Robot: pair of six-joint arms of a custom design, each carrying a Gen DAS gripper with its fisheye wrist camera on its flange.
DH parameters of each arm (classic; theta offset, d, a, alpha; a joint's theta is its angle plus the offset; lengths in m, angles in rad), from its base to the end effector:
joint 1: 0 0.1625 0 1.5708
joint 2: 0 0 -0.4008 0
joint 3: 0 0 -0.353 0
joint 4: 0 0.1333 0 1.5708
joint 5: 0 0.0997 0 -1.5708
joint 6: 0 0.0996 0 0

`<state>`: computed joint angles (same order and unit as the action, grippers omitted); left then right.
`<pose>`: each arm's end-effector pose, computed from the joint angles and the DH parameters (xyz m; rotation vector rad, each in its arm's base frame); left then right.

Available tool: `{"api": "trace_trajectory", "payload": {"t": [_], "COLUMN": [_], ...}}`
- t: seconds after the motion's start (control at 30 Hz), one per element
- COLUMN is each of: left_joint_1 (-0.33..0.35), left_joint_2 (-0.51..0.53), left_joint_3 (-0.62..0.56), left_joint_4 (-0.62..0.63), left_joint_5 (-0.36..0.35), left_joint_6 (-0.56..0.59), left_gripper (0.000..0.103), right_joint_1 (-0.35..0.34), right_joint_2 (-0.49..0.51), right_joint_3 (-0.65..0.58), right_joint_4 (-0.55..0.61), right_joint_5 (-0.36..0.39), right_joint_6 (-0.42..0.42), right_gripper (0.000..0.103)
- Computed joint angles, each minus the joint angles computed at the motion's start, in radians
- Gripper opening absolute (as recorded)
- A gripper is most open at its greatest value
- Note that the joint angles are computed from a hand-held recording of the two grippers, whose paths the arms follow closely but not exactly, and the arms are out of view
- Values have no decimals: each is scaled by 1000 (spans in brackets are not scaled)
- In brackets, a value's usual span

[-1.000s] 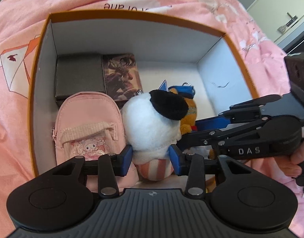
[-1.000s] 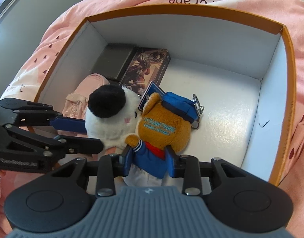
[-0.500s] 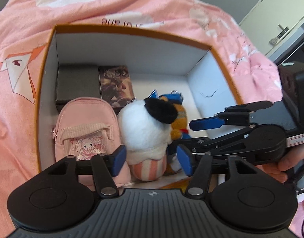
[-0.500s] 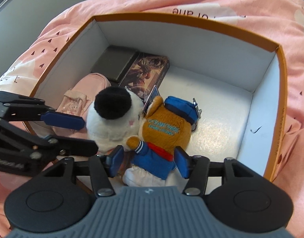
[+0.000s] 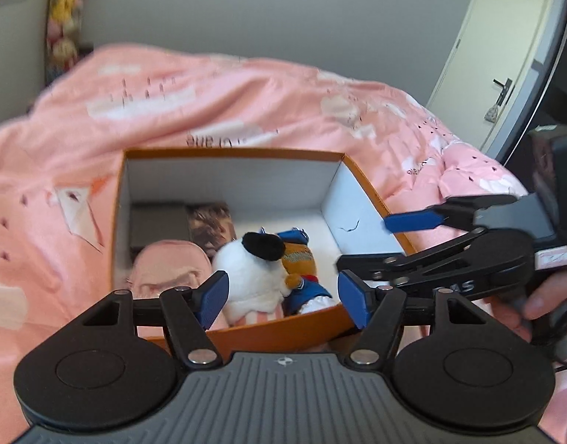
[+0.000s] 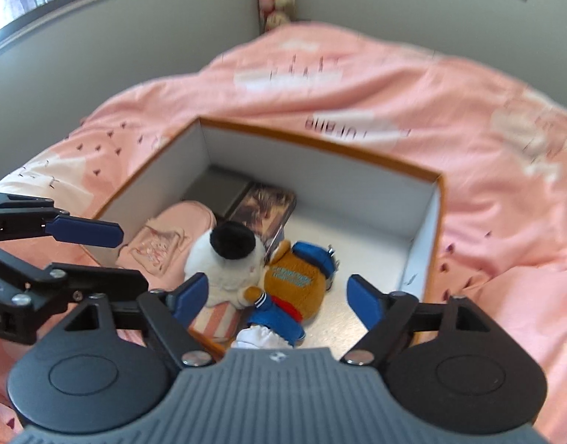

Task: Organize objects
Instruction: 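Open both grippers and withdraw them from the box, then reach the left gripper down to the orange yarn ball and grasp it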

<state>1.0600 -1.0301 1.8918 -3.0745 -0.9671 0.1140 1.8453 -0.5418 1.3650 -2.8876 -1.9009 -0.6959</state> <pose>-0.1107 -0.5858 0.2322 0.5241 2.4679 -0.9721 0.2913 -0.6617 0.0746 1.1440 -2.4095 0.5637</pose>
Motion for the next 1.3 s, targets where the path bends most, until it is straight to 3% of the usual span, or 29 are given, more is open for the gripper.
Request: {"api": "trace_trajectory", "payload": {"t": [0.1,0.23,0.37,0.57,0.67,0.9,1.0,1.13,1.2,1.3], "left_joint_1": [-29,-41,-39,-53,-70,-164,-195,-222,-220,-188], "left_joint_2": [-10,-13,-18,-20,-35,-41,-52,-94,-137,-246], "left_joint_3": [70,121,151,167,203,347,418,456,463,468], "left_joint_4": [-87,-100,-51,59,26,-240,-431,-551,-561,-427], "left_joint_5": [36,34,-16,-19,-6,193,234,357,417,411], "left_joint_6": [36,13,-31,-25,5,198,374,606,629,530], "left_gripper": [78,75,73,72,72,72,72,74,75,81], "right_joint_1": [3,1,-18,-40,-46,-40,-34,-24,-19,-14], "right_joint_2": [-45,-69,-99,-113,-114,-110,-106,-102,-100,-95], "right_joint_3": [114,230,323,440,479,501,508,520,530,540], "right_joint_4": [-148,-327,-412,-532,-565,-622,-641,-676,-709,-748], "right_joint_5": [14,3,-1,-66,-99,-87,-89,-97,-101,-115], "right_joint_6": [-31,-35,25,77,116,99,82,64,53,54], "right_gripper": [86,86,86,86,86,87,87,87,87,87]}}
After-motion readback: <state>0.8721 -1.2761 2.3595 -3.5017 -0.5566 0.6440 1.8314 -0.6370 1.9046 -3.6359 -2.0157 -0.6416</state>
